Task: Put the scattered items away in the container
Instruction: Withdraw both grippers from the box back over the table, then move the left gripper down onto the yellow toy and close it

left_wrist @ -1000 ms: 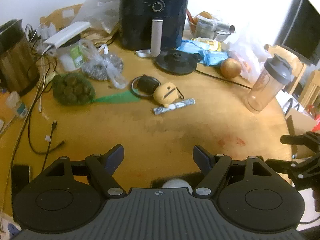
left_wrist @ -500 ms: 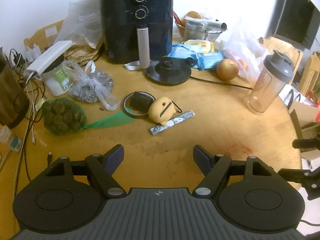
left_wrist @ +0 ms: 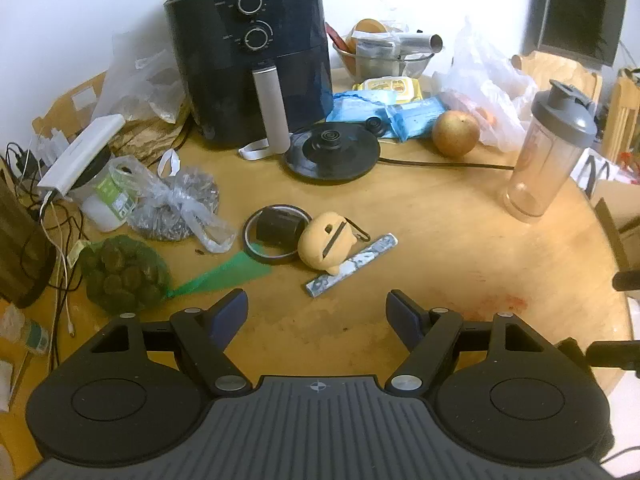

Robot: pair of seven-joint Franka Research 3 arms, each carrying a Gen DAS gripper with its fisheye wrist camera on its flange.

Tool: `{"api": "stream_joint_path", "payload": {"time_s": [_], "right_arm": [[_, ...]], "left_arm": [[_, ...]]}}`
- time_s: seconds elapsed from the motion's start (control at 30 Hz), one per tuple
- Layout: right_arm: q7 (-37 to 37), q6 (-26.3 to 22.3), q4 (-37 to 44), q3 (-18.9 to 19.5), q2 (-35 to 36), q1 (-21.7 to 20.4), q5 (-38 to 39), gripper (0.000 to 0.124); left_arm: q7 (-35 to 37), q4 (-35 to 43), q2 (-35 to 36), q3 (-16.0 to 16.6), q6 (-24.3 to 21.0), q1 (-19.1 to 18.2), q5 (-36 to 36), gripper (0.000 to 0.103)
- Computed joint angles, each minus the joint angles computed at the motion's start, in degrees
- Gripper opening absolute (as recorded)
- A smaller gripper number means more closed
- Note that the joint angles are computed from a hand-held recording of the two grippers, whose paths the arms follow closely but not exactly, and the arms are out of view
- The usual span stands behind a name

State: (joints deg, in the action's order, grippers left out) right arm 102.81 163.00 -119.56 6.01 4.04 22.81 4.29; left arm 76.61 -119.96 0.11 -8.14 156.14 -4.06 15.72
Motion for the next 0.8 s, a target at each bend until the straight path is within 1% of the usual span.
{"api": "stream_joint_path", "payload": {"time_s": [0.4, 0.8], "right_arm": [[4.8, -0.4, -0.3, -0.5, -0.2, 0.1, -3.5, 0.103], [10.7, -1.6, -0.9, -0.9, -0.8, -0.3, -7.6, 0.103]], "left_arm": [[0.3, 3.6, 4.5, 0.1, 0.5, -0.2, 5.5, 0.076], [1.6, 8.8, 10.9, 0.8, 0.7, -1.3, 10.5, 0.076]]}}
